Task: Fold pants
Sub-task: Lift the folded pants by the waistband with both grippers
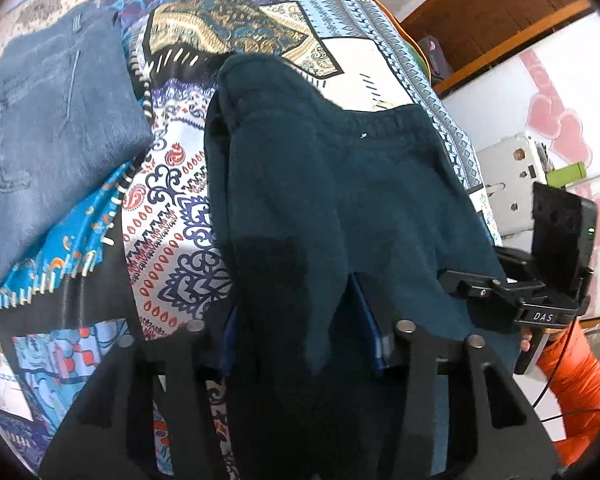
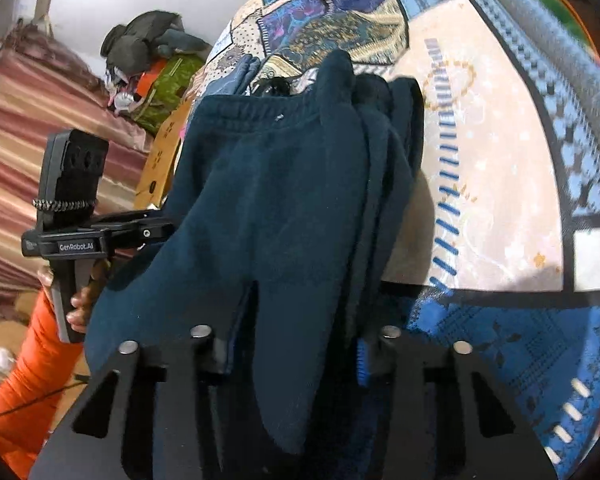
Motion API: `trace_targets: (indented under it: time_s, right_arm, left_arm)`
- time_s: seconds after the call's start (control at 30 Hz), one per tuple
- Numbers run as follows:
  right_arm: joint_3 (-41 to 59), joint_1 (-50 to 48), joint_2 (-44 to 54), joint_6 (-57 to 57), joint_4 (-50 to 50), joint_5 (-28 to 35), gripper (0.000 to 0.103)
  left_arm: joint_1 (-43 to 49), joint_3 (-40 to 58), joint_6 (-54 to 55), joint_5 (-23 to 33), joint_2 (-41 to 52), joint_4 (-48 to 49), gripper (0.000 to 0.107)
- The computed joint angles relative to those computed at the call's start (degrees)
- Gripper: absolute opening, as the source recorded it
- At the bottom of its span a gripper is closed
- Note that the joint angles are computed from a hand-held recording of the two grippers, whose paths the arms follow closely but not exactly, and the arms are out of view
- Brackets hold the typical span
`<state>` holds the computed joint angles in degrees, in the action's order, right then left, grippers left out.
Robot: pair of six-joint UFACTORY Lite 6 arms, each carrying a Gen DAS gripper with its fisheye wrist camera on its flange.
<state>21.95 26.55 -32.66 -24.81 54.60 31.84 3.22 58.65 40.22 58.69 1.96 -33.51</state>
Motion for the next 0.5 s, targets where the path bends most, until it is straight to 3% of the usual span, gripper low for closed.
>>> trace_targets:
  time_s: [0.3, 0.5]
  right_arm:
    - [6.0, 11.1, -7.2, 29.1, -27.8, -2.8, 0.028]
    - [19.1, 18.0, -0.3, 43.4, -43.4, -6.3, 0.027]
  left_arm:
    - [1.8, -1.9, 1.4, 3.5, -13.3, 1.2, 0.028]
    - [8.4, 3.6, 2.9, 6.2, -20.0, -0.2, 0.026]
